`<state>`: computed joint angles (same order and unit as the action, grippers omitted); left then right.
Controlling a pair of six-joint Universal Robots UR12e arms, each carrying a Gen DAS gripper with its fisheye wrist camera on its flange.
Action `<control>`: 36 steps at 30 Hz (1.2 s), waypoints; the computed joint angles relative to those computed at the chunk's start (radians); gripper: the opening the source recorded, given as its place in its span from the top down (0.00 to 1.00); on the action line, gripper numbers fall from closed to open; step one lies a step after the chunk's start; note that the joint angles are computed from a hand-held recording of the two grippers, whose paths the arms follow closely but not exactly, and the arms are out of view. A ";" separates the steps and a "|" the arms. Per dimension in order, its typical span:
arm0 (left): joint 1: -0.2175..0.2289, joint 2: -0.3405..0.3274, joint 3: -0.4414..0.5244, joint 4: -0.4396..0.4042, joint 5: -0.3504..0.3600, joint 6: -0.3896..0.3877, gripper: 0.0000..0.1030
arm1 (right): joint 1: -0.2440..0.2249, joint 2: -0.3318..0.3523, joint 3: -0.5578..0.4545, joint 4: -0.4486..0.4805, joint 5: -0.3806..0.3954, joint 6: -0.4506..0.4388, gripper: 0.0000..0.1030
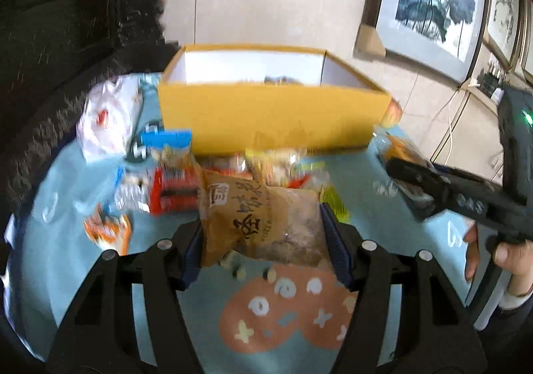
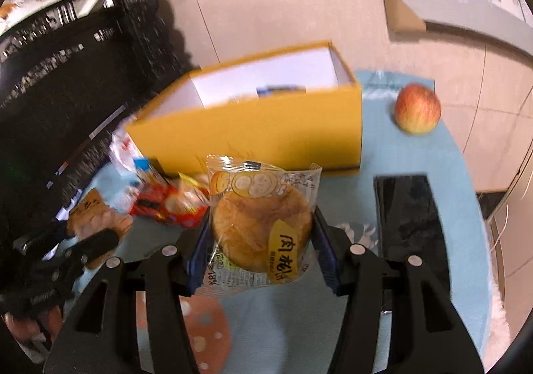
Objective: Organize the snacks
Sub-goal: 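Drop both bags into the yellow box by opening both tools, then grasp the orange snack pouch with left tool while right tool grasps the yellow-green bag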
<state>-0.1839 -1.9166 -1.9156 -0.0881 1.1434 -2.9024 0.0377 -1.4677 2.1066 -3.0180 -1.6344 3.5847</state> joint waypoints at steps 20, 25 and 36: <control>-0.109 -0.236 0.499 -0.239 0.192 -0.082 0.04 | -0.096 0.159 -0.255 0.090 -0.086 0.047 0.22; -0.095 -0.213 0.442 -0.192 0.169 -0.012 0.02 | -0.082 0.132 -0.202 0.037 -0.060 0.036 0.14; -0.005 -0.091 0.279 -0.178 0.094 -0.063 0.02 | -0.027 0.053 -0.091 -0.003 -0.045 0.060 0.06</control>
<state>-0.1893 -2.0076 -1.6369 -0.2659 1.2376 -2.9651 0.0107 -1.4149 2.0156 -3.0212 -1.6793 3.6442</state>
